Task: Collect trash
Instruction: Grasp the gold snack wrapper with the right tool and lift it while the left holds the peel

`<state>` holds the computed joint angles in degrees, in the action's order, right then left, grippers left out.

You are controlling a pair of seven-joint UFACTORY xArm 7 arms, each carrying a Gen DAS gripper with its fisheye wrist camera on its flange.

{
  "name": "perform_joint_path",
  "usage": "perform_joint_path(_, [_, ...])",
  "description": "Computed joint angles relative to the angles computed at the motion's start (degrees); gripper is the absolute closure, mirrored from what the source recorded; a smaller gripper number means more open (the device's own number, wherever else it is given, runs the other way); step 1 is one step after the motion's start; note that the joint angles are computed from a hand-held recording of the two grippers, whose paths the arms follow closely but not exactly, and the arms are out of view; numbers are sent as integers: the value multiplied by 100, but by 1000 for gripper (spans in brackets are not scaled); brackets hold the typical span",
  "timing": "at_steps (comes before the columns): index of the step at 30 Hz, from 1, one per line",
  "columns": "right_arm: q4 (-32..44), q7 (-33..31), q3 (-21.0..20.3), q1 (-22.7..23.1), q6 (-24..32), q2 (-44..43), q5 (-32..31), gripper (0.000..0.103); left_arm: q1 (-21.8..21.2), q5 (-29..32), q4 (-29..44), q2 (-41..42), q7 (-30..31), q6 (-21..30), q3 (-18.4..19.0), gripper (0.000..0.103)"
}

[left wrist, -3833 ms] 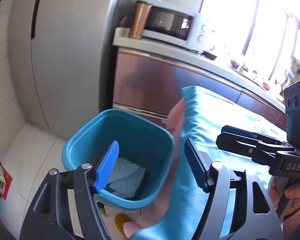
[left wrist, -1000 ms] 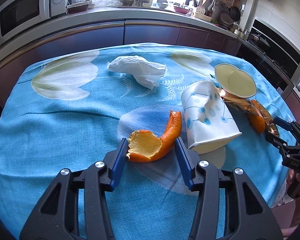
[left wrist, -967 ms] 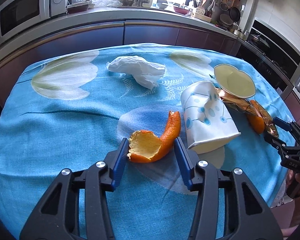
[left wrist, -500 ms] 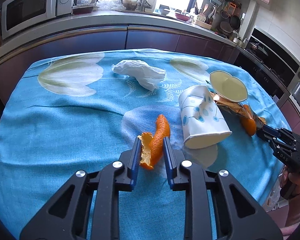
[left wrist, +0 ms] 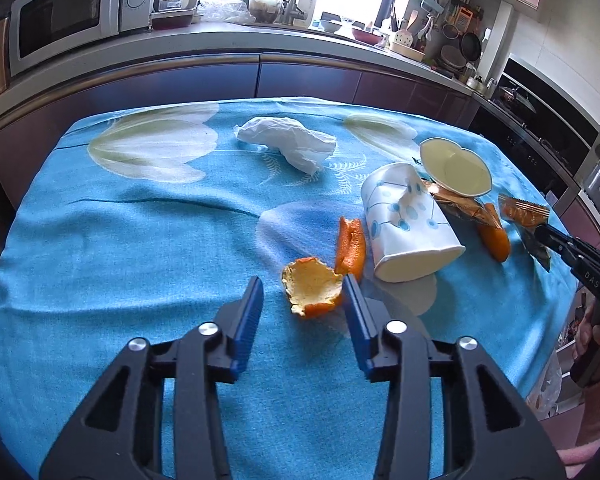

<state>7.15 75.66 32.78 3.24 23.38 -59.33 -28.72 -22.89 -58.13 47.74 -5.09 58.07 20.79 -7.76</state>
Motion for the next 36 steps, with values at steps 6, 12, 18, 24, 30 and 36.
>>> perform_joint_path(6, [-138,45,-140,197,-89,-512,112,99,73,118,103,119,-86,230,2,54])
perform_joint_path(12, [-155,-20,-139,172,-444,-750,235,100,148,231,255,258,-89,614,-56,67])
perform_joint_path(18, [-113,-120,-70,92,-806,-786,407,100,219,129,287,296,-34,805,-98,94])
perform_joint_path(24, [-138,-193,19,-119,-1502,-657,623,100,254,-45,134,124,51,741,-55,97])
perform_joint_path(30, [32,-362,373,-635,-2671,-10,938,100,266,-169,-63,-161,95,656,75,98])
perform_joint_path(36, [406,-664,941,-1298,-3856,940,1304,100,233,-316,-311,-544,221,558,277,98])
